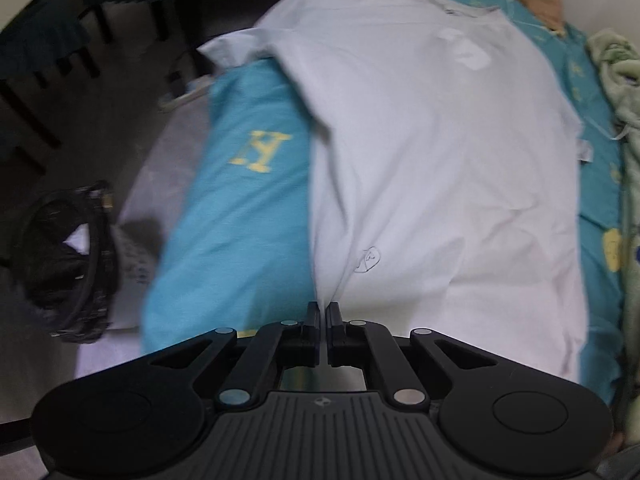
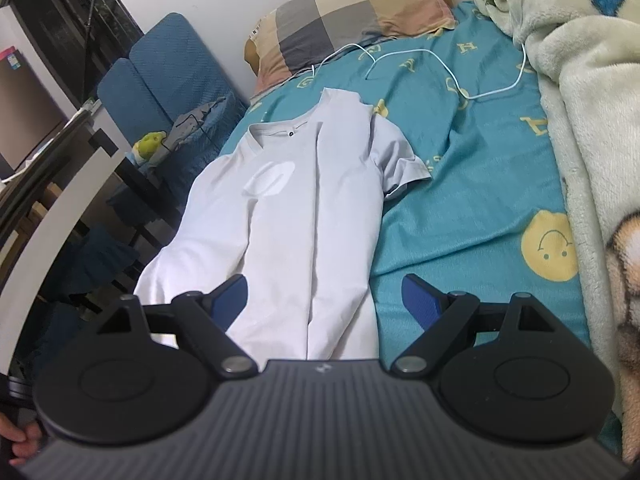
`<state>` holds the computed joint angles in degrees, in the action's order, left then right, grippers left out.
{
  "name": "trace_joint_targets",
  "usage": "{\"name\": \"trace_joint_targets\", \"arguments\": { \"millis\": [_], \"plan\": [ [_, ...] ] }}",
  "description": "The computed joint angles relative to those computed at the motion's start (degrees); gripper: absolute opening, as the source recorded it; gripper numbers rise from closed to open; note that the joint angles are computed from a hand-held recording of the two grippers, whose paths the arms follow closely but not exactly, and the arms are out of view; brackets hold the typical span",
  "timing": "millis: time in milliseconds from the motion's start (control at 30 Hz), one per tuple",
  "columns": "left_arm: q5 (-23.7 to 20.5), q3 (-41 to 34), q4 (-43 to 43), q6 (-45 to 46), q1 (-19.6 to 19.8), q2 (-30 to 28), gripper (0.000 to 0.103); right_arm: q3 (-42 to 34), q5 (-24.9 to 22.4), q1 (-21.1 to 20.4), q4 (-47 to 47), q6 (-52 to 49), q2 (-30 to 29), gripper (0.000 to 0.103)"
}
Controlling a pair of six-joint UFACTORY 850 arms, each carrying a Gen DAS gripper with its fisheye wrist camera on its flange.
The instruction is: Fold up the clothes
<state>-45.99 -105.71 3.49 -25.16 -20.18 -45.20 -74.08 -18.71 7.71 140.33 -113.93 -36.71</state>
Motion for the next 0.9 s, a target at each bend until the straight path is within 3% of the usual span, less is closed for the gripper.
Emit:
{"name": "trace_joint_targets", "arguments": {
  "millis": [100,233,300,467,600,633,700,733,767,900],
  "plan": [
    [-2.8,-1.2,0.5,-3.0,1.2,-0.8,0.004,-0.6,0.4,0.1,-1.1,0.9,-0.4,0.086],
    [-3.1,-2.2,-3.2,-1.7,2.5,-1.5,0.005,-0.7,1.1,0.2,-4.1,2.7,-0.5,0.086],
    [-3.2,-2.7,-5.4,-0.5,2.8,-1.8,0.011,-1.0,1.2,0.1,-9.3,7.2,-0.7,0.086],
    [-5.9,-3.1,-9.3,1.5,2.7,-1.9,0.047,-2.9,1.5,0.4,-22.1,18.8,-2.2,0.086],
    [-10.3,-5.0,-8.0,3.0,1.1,-3.6,0.050,-3.5,2.8,0.9,-25.6,21.0,-2.7,0.086],
    [-11.6,-5.7,-7.4,3.4,0.6,-4.2,0.049,-3.7,2.7,0.9,-26.2,21.5,-2.8,0.086],
    [-14.1,-7.3,-6.2,4.6,-0.4,-5.5,0.038,-3.9,2.9,0.9,-26.9,22.0,-2.9,0.086],
    [-15.4,-8.2,-5.7,5.6,-0.8,-6.0,0.010,-4.1,3.0,0.9,-27.3,22.2,-3.0,0.086],
    [-16.6,-9.1,-5.2,6.5,-1.3,-6.6,0.003,-4.2,3.1,0.9,-27.8,22.5,-3.1,0.086],
    [-17.6,-9.5,-2.7,9.0,-2.3,-5.5,0.002,-4.7,3.5,1.1,-32.5,26.5,-3.7,0.086]
  ]
}}
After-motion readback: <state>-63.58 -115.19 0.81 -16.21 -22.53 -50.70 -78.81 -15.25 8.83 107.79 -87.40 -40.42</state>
